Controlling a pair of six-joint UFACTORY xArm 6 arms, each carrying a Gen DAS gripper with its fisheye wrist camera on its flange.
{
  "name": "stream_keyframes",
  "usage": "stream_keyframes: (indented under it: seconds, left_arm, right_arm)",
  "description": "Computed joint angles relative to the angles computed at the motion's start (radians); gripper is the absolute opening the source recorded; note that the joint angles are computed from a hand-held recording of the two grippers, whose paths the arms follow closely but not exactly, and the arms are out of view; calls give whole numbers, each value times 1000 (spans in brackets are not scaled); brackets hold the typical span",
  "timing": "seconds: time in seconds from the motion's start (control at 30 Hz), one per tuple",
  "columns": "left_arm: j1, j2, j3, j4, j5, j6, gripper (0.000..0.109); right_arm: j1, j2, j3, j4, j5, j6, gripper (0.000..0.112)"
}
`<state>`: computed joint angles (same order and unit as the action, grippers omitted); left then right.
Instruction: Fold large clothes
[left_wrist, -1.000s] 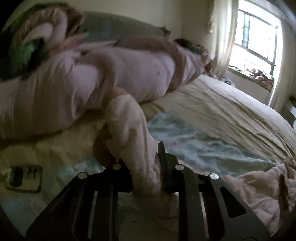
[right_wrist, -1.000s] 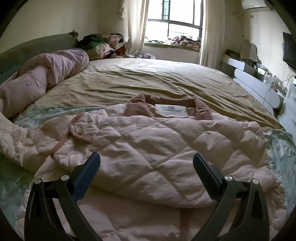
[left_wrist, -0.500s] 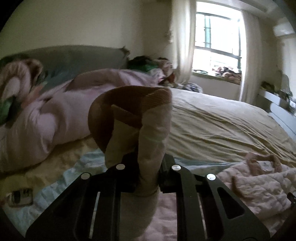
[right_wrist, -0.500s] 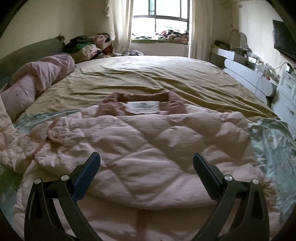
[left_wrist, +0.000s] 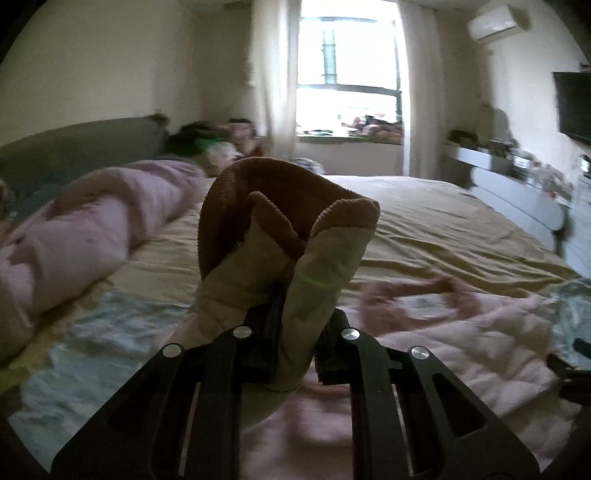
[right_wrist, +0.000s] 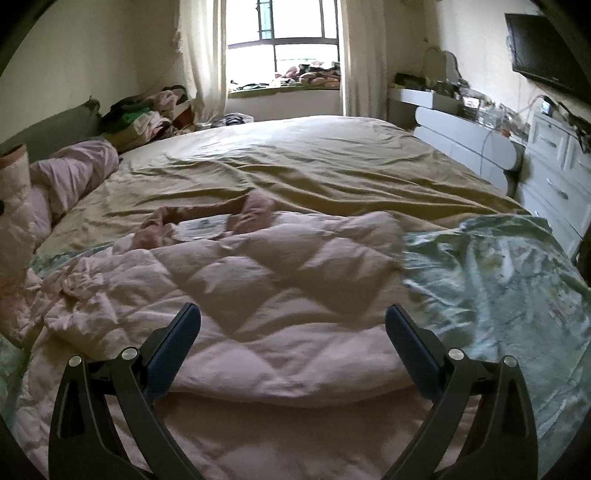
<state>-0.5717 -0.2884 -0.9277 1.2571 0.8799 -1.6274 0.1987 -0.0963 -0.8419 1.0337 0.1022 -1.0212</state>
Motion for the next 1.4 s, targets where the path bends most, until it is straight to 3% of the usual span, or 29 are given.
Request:
stream_keyframes:
  seconds: [0.37, 0.63, 0.83, 1.13, 1.17, 1.2, 1.23, 1.27, 1.33, 1.4]
  left_arm:
    - [-112, 404, -338, -32, -79, -7, 8]
    - [-186, 673, -597, -102, -79, 95, 7]
    - [-201, 799, -745, -179, -47, 199, 8]
    - [-203, 870, -790, -238, -79, 266, 9]
    - [-206, 877, -800, -256, -63, 285, 13]
    - [-206, 880, -806, -274, -61, 309, 26]
    - [-203, 877, -804, -298, -81, 343, 62]
    - [-207, 869, -791, -294, -100, 355, 80]
    - [-249, 836, -764, -159, -13, 283, 94]
    - [-293, 780, -706, 1, 75, 184, 94]
  right_arm:
    - [-177, 45, -59, 131, 98, -168, 99]
    - [-266, 98, -108, 171, 164, -209, 99]
    - [-297, 117, -137, 195, 189, -232, 99]
    - [-300, 109, -134, 206, 191, -247, 99]
    - [-298, 110, -135, 201, 188, -241, 99]
    - [-298, 112, -135, 193, 187, -232, 99]
    - [-298, 113, -135, 186, 188, -225, 99]
    - [-297, 116, -134, 165, 188, -202, 99]
    - [-298, 122, -133, 118, 194, -148, 99]
    - [-302, 120, -127, 86, 213, -94, 99]
